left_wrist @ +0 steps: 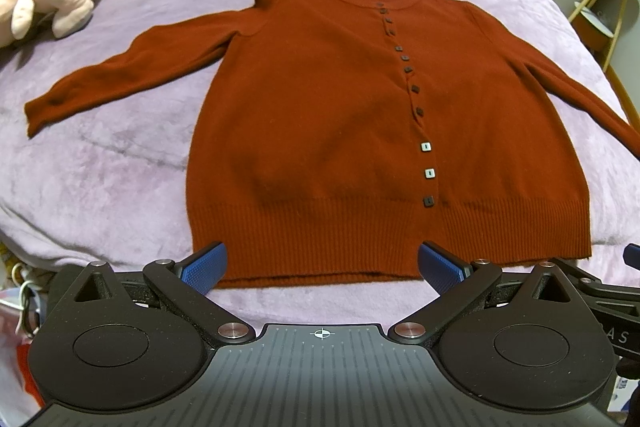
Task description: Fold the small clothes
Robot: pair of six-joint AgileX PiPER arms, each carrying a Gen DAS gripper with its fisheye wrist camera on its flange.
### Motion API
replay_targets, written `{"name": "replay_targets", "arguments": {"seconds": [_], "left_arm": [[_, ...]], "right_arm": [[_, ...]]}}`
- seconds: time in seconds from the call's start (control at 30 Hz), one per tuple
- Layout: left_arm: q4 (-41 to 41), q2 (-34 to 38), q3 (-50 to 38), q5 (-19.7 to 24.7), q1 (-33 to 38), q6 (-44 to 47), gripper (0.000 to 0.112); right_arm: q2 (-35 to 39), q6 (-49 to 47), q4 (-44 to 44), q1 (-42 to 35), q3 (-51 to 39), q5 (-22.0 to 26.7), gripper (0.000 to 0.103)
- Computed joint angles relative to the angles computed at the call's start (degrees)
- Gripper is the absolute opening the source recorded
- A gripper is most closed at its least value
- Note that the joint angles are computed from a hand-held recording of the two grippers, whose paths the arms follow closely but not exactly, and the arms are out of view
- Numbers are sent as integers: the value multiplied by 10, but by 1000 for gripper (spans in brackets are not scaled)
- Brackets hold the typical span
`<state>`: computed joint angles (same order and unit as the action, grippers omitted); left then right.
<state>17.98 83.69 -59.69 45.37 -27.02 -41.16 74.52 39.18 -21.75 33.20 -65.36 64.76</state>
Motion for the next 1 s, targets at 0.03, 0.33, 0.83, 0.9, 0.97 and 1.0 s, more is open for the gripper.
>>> {"name": "replay_targets", "arguments": {"seconds": [0.03, 0.33, 0.83, 0.9, 0.97, 1.0], "left_arm": [[0, 0, 0, 0, 0, 1, 103], [-3, -3, 0, 5, 4, 7, 103], [-9, 1, -6, 10, 11, 18, 103], [-19, 7, -13, 18, 12, 24, 103], [-26, 11, -18, 23, 13, 29, 103], [-25, 13, -19, 25, 12, 27, 103]], "right_arm": [[0, 0, 0, 0, 0, 0, 99], [1, -2, 2, -1, -2, 0, 99], [-3, -14, 16, -14, 4, -10, 99], [-4, -18, 20, -18, 7, -15, 99], [-4, -19, 23, -21, 9, -18, 99], [-5, -20, 24, -22, 11, -21, 99]]}}
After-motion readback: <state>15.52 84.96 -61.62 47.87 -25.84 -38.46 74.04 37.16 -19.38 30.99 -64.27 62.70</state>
